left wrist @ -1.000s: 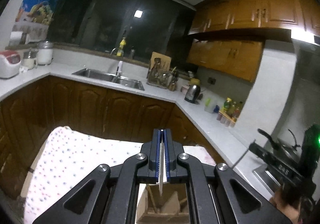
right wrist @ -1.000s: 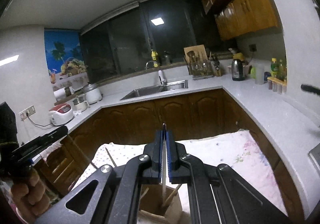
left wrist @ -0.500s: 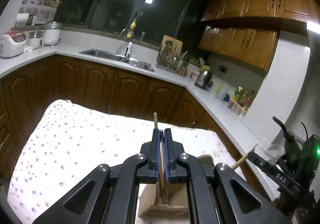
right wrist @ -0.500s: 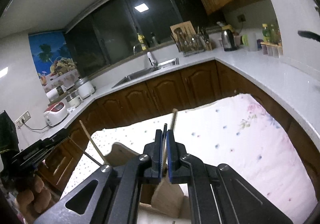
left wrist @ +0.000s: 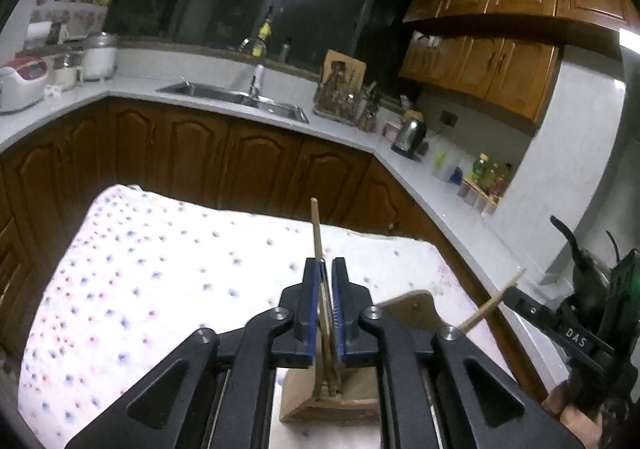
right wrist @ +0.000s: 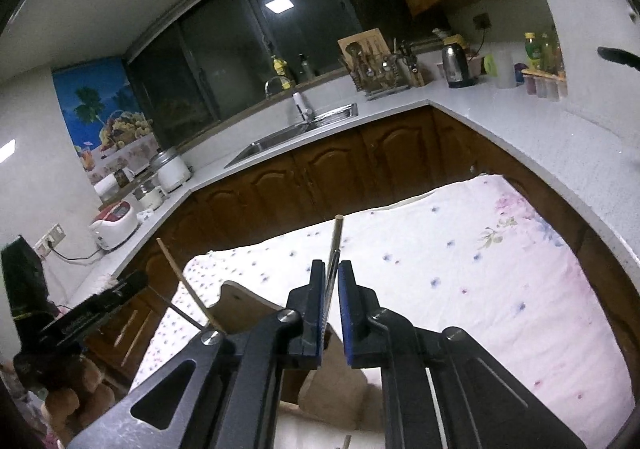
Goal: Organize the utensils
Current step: 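Lower both chopsticks into the holder and open both tools, then withdraw both tools from the holder and move them down toward the utensils on the cloth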
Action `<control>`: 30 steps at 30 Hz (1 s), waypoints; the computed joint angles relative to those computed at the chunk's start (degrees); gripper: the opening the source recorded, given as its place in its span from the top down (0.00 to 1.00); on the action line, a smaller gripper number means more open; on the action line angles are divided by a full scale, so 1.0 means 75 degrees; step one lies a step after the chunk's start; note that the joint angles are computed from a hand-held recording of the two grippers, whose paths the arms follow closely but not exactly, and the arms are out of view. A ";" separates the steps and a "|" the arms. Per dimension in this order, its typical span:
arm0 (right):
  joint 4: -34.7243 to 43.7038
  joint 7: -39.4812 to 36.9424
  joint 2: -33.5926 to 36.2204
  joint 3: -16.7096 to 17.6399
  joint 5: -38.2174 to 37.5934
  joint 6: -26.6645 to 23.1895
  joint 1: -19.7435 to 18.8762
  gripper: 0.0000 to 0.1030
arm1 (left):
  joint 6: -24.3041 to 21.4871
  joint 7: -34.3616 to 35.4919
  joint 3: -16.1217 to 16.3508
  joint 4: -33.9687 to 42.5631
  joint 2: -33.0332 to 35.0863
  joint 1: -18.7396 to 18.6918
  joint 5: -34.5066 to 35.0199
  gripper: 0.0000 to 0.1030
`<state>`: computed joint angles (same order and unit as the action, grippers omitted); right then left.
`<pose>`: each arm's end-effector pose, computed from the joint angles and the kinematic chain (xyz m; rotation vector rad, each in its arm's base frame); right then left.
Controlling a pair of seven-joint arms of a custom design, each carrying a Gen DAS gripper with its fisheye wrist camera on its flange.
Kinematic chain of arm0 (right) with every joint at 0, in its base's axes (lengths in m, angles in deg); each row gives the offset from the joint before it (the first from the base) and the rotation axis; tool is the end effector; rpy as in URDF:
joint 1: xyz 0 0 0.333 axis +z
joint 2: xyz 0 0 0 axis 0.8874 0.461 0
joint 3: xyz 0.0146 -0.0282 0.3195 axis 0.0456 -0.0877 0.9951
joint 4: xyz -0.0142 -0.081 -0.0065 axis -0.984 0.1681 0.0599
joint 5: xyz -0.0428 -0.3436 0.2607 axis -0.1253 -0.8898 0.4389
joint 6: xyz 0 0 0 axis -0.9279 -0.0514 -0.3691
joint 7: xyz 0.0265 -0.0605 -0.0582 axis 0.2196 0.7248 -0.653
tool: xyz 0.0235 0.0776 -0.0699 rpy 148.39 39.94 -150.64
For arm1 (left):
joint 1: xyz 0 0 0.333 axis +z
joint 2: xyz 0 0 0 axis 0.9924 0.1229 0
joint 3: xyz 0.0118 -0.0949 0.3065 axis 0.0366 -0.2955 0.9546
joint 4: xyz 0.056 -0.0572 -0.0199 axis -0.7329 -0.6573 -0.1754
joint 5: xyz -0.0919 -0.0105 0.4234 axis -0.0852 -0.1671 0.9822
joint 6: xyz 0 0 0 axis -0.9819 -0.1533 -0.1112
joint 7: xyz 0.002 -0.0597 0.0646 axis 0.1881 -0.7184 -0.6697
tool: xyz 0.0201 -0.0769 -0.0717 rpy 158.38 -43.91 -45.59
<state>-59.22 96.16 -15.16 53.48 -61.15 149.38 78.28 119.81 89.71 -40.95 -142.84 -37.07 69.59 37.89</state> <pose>0.4817 0.3503 0.6019 -1.4265 1.5902 -0.4300 0.4984 -0.1768 0.6035 -1.7473 1.5704 -1.3108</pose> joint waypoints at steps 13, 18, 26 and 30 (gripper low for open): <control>-0.0928 0.0516 -0.1190 0.0909 -0.0192 0.0784 -0.0935 0.00 | 0.0239 -0.0836 -0.0399 -0.1160 -0.1278 0.0599 0.0459 0.09; -0.1490 0.0077 -0.1895 0.1123 0.0527 0.0524 -0.0928 0.00 | -0.0137 -0.1127 -0.0523 -0.1955 -0.2282 0.0618 0.0751 0.04; -0.2193 -0.0854 -0.2672 0.1166 0.1835 -0.0062 -0.0519 0.00 | -0.1536 -0.1281 -0.0547 -0.2722 -0.3749 0.0158 0.0851 0.04; -0.2491 -0.1277 -0.2896 0.1148 0.2506 -0.0297 -0.0213 0.00 | -0.2445 -0.1125 -0.0523 -0.2862 -0.4258 -0.0145 0.0814 0.04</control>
<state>-77.90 86.58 -36.88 62.09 -42.36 147.16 76.68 101.47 81.28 -44.88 -164.31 -69.00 68.50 44.00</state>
